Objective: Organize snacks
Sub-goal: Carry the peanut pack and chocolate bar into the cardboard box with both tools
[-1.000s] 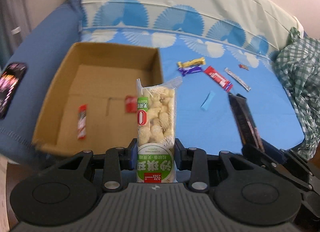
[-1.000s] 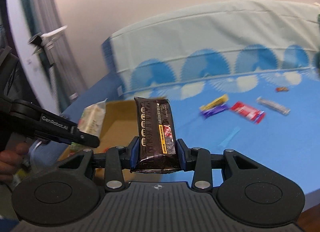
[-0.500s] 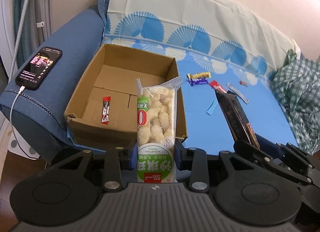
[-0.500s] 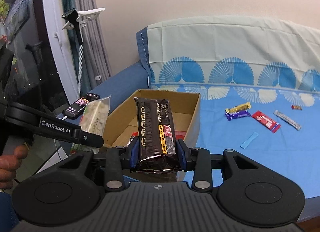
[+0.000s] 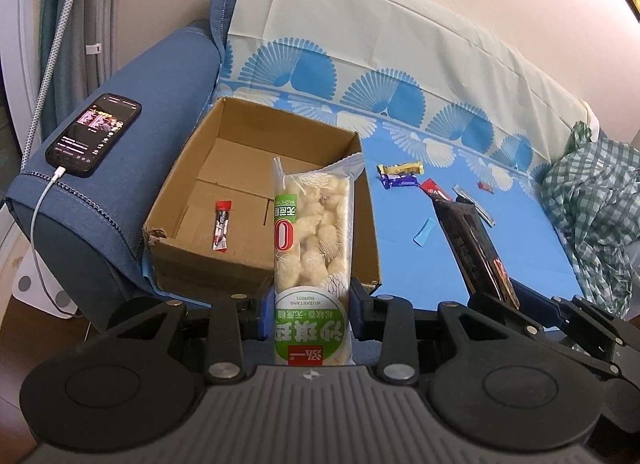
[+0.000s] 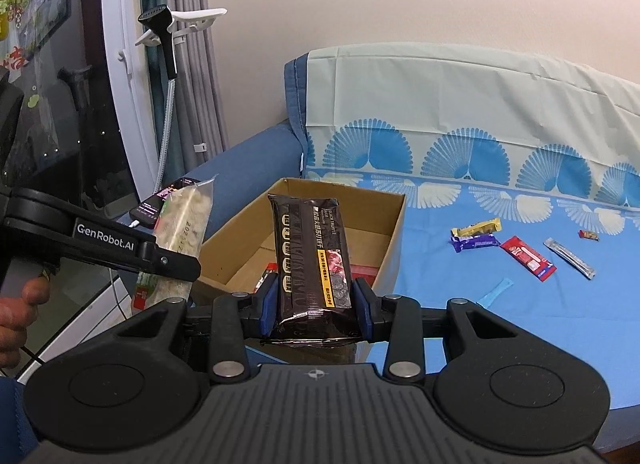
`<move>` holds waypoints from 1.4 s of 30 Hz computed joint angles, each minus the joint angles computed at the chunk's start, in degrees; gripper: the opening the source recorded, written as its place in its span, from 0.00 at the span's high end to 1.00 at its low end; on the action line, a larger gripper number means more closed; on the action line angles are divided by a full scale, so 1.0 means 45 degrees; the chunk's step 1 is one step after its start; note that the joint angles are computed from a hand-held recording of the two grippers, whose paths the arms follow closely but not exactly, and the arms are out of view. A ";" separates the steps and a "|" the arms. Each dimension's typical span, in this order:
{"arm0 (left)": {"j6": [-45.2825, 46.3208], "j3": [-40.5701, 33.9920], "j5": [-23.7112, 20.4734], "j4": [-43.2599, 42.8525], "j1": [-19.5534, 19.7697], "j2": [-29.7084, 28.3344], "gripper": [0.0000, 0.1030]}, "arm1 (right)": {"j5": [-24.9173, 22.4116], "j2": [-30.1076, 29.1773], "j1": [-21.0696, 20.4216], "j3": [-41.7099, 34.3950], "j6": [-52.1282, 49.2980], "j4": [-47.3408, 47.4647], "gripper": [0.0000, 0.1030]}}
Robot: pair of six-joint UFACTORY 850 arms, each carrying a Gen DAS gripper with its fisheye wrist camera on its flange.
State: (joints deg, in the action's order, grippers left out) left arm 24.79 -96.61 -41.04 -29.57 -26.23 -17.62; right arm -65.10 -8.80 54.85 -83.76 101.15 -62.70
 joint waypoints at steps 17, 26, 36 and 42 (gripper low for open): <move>-0.0965 -0.1350 -0.0205 0.0765 0.0117 -0.1173 0.61 | 0.0658 -0.0410 -0.0779 -0.0367 -0.0815 0.0878 0.61; -0.1820 -0.2962 -0.0565 0.1474 0.0065 -0.2377 0.61 | 0.1292 -0.0730 -0.1442 -0.0661 -0.1205 0.1434 0.61; -0.2396 -0.5337 -0.1410 0.2156 -0.0007 -0.4067 0.61 | 0.2235 -0.1230 -0.2302 -0.1133 -0.2014 0.2167 0.61; -0.2961 -0.7546 -0.2337 0.2741 -0.0078 -0.5555 0.61 | 0.2723 -0.1574 -0.2926 -0.1378 -0.2566 0.2688 0.61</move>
State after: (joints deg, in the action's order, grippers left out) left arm 11.47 -130.56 -51.56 -17.23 -26.57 -42.62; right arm -52.85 -15.88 41.68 -89.96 89.61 -50.60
